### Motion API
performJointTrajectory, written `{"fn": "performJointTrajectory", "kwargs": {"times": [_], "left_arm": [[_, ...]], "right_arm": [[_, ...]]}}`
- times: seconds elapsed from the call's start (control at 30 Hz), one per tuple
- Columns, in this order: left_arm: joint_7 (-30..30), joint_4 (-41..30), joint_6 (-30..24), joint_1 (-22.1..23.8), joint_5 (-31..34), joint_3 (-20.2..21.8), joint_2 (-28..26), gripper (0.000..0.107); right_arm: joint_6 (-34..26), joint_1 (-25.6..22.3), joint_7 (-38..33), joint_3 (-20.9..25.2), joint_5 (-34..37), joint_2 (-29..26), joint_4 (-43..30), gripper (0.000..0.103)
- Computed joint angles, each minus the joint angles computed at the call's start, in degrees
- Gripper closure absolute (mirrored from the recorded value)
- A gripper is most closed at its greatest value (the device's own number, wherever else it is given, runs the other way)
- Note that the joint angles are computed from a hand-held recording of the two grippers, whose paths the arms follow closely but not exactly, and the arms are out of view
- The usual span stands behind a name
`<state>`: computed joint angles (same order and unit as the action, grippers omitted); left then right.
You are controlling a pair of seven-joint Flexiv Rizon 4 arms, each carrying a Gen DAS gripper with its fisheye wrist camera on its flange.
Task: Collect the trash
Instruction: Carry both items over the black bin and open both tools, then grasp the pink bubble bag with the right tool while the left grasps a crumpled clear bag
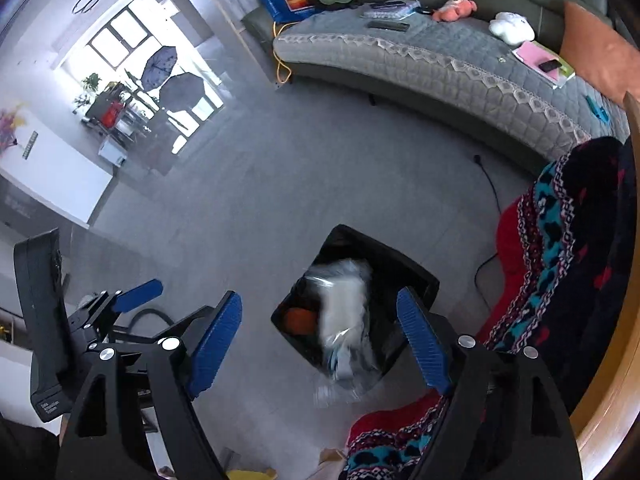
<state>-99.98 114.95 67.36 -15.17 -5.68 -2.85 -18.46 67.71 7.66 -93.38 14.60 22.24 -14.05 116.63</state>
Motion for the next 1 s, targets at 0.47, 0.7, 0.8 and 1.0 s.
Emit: {"fn": "performJointTrajectory", "kwargs": {"times": [0.47,0.7,0.8,1.0], "left_arm": [[-5.9,-1.0,-1.8,-2.5,4.9,1.1,2.7,0.010],[-11.5,-3.2,-3.8,-6.6,10.6,0.0,5.6,0.010],[-14.5,-5.5,-5.2,-8.8,13.7,-0.9,5.9,0.010],[-18.4,-12.7,-7.8,-13.8,16.8,-3.6,2.9,0.010]], "right_arm": [[-0.4,-0.7,-6.2,-0.2,5.9,7.8,3.8,0.023],[-2.8,-0.4,-11.5,-4.8,11.7,18.0,9.3,0.023],[-4.1,-0.2,-13.5,-8.0,12.6,22.8,12.1,0.023],[-7.2,-1.8,-17.2,-15.6,12.4,32.7,17.4,0.023]]}}
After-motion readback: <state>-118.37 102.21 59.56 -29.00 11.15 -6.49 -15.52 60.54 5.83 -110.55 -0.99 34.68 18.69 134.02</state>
